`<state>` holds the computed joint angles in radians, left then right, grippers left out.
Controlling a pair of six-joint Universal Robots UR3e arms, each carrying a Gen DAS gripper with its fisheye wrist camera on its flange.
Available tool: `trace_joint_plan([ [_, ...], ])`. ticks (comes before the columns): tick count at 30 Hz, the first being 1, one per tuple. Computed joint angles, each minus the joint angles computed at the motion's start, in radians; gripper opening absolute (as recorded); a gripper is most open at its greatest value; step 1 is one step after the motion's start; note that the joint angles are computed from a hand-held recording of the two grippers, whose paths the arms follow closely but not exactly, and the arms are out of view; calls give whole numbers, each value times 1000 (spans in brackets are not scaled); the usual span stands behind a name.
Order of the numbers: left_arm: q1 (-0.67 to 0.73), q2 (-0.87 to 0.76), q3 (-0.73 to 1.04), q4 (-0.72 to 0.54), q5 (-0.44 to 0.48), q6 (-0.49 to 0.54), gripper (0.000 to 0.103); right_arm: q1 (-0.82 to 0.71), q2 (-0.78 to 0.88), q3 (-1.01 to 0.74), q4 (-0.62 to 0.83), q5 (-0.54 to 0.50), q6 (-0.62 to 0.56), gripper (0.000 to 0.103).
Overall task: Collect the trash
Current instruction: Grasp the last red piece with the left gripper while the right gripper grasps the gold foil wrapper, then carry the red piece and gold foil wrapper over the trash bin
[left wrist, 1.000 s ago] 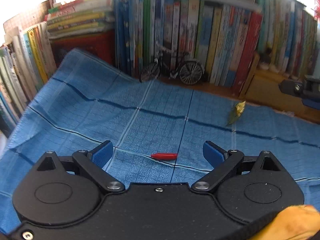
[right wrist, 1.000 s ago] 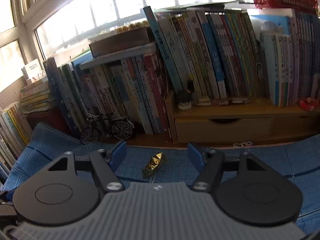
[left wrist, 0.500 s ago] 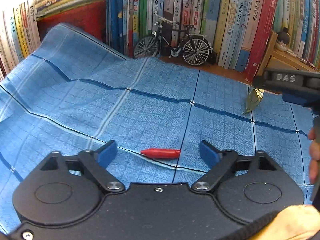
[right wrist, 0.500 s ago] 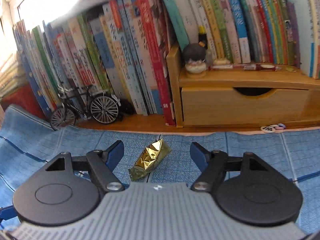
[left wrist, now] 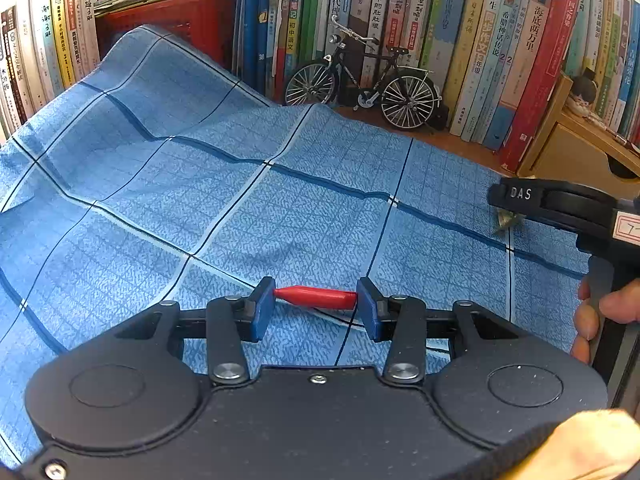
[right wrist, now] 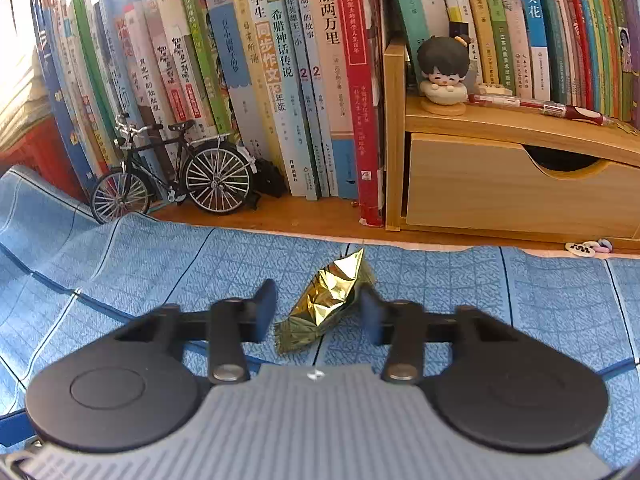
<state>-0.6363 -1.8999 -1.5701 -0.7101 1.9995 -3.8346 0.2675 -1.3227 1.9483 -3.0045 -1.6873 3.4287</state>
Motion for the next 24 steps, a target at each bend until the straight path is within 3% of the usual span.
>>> trace_joint_plan([
  [1,-2,0,5,-7,3,-1,42,1,-1,-4,9,-3,0,28],
  [4,-6,0,24,-39,8,-10,42,-5,-20,4,20,6,6,26],
  [14,-16,36,105,-193,8,-54,42,-29,-167,58,101,36,4,26],
  [24,-87,121,206,-412,50,-128,42,-14,-418,102,284,50,1,26],
])
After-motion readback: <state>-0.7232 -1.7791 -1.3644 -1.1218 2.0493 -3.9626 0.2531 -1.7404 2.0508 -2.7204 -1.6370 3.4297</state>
